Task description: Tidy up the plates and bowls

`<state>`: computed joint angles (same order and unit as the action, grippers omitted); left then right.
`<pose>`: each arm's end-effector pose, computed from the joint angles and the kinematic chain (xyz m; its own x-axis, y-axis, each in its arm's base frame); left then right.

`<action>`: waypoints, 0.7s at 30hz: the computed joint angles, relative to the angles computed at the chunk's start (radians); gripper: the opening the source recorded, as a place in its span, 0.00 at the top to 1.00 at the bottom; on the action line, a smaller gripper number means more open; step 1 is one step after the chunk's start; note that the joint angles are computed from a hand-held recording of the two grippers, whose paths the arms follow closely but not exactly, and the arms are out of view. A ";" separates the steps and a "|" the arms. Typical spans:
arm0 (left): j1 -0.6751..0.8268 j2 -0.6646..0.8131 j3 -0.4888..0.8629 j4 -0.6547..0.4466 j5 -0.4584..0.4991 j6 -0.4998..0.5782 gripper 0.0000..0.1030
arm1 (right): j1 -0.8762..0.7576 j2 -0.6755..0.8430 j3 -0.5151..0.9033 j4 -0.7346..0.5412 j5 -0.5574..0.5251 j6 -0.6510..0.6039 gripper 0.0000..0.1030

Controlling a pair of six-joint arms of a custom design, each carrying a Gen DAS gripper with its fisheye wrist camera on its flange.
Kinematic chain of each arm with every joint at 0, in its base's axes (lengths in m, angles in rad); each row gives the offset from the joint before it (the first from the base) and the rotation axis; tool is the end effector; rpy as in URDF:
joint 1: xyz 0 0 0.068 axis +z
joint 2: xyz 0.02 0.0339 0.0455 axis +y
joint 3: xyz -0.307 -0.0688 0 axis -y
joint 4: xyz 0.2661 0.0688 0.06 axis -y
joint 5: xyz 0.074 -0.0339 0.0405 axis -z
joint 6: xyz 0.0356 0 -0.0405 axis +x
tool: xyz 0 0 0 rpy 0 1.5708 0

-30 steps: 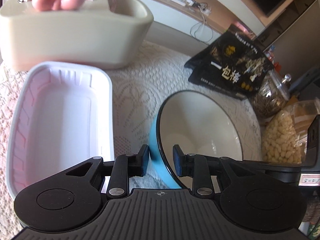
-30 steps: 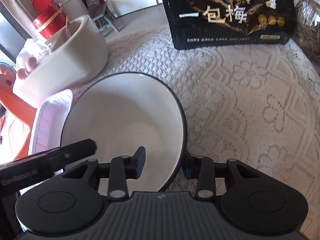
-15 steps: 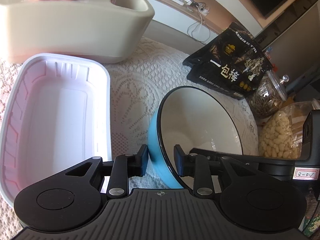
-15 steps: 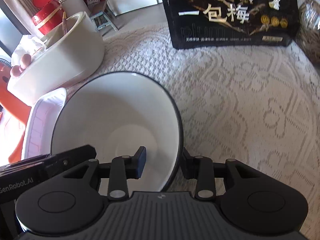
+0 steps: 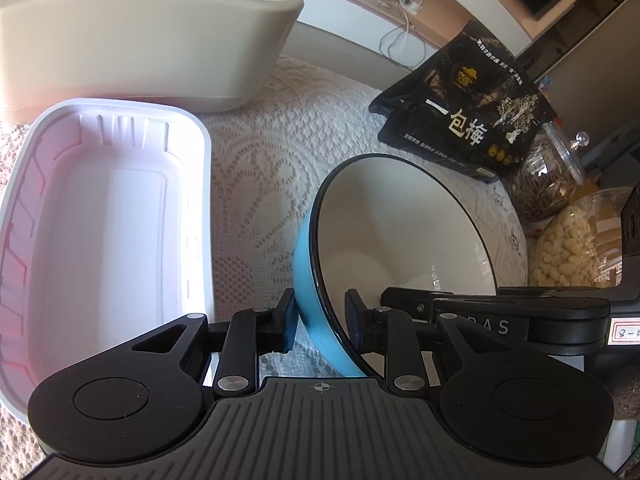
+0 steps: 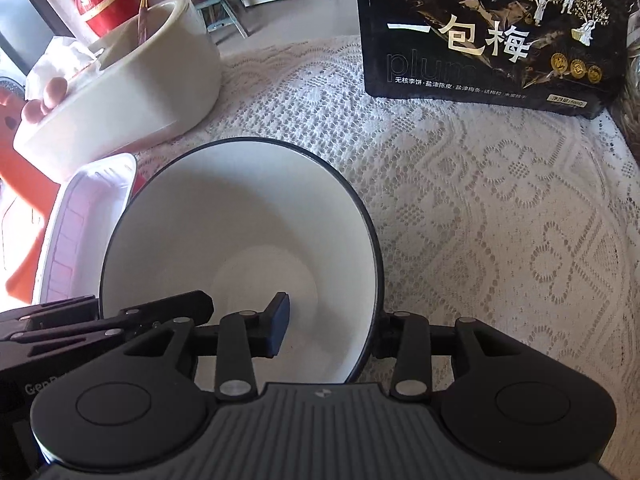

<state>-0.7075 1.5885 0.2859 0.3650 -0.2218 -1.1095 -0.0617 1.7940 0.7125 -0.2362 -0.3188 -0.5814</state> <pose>0.1709 -0.1358 0.0921 -0.7519 -0.5064 -0.4222 -0.3104 0.8368 -0.4509 0.2931 -0.0069 0.1018 -0.7967 -0.4733 -0.3759 -0.5472 0.8289 0.1161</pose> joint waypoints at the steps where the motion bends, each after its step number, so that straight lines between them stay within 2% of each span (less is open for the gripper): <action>1: -0.004 -0.002 0.005 -0.013 -0.001 0.001 0.73 | 0.000 0.000 0.003 -0.006 0.002 0.000 0.63; 7: -0.040 -0.008 0.035 -0.062 0.030 -0.011 0.71 | -0.021 -0.021 0.009 -0.049 0.034 -0.008 0.63; 10: -0.077 0.024 0.053 -0.040 0.040 -0.011 0.68 | -0.058 -0.028 0.011 -0.059 0.041 -0.032 0.63; 17: -0.136 0.075 0.093 -0.025 0.017 0.005 0.67 | -0.154 0.010 0.064 -0.117 0.022 -0.081 0.65; 21: -0.116 0.105 0.069 0.060 0.036 -0.016 0.69 | -0.151 -0.002 0.040 -0.084 0.019 -0.087 0.63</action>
<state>-0.8231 1.6931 0.3552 0.4252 -0.1854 -1.1257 -0.2129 1.7918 0.7523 -0.3199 -0.3002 -0.6686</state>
